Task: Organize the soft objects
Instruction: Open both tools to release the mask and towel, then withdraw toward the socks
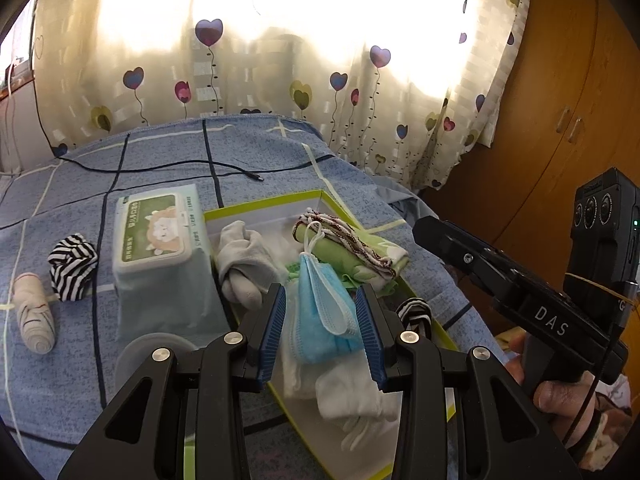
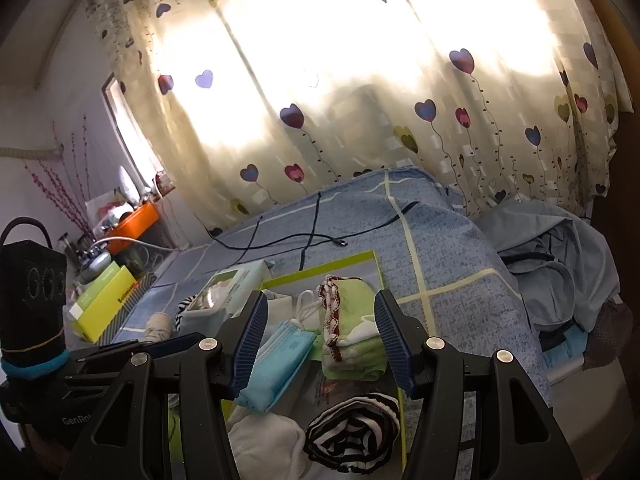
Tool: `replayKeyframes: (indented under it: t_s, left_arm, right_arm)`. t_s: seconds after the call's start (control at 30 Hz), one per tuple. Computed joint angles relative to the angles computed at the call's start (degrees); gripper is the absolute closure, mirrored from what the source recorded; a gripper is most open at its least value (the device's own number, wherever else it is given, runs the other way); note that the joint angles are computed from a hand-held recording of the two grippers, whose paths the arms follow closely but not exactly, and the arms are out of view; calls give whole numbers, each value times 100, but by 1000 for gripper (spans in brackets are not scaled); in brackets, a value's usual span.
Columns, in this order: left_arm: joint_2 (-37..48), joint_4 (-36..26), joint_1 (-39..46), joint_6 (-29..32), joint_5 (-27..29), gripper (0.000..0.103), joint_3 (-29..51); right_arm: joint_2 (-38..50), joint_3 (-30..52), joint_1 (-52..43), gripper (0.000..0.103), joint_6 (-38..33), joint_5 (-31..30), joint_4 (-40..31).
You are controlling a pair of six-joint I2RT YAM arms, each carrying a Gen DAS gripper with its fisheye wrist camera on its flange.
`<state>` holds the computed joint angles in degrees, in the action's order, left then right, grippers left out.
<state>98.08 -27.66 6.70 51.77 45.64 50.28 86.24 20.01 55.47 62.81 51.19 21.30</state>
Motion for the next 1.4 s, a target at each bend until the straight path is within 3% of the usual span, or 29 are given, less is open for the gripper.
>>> replayKeyframes:
  t_s: [0.37, 0.7, 1.0, 1.4]
  left_arm:
    - [-132, -489, 636, 661, 168, 65, 109]
    - [203, -916, 1345, 1157, 391, 65, 577]
    - [782, -1201, 1895, 1321, 568, 65, 1254]
    - [1690, -1113, 2201, 970, 428, 65, 2212]
  right_arm:
    - [32, 660, 611, 42, 390, 395, -1217]
    - [282, 1419, 863, 41, 263, 406, -1807]
    - [905, 2422, 778, 41, -502, 81, -1938]
    - [1908, 3883, 283, 41, -1680, -845, -2158]
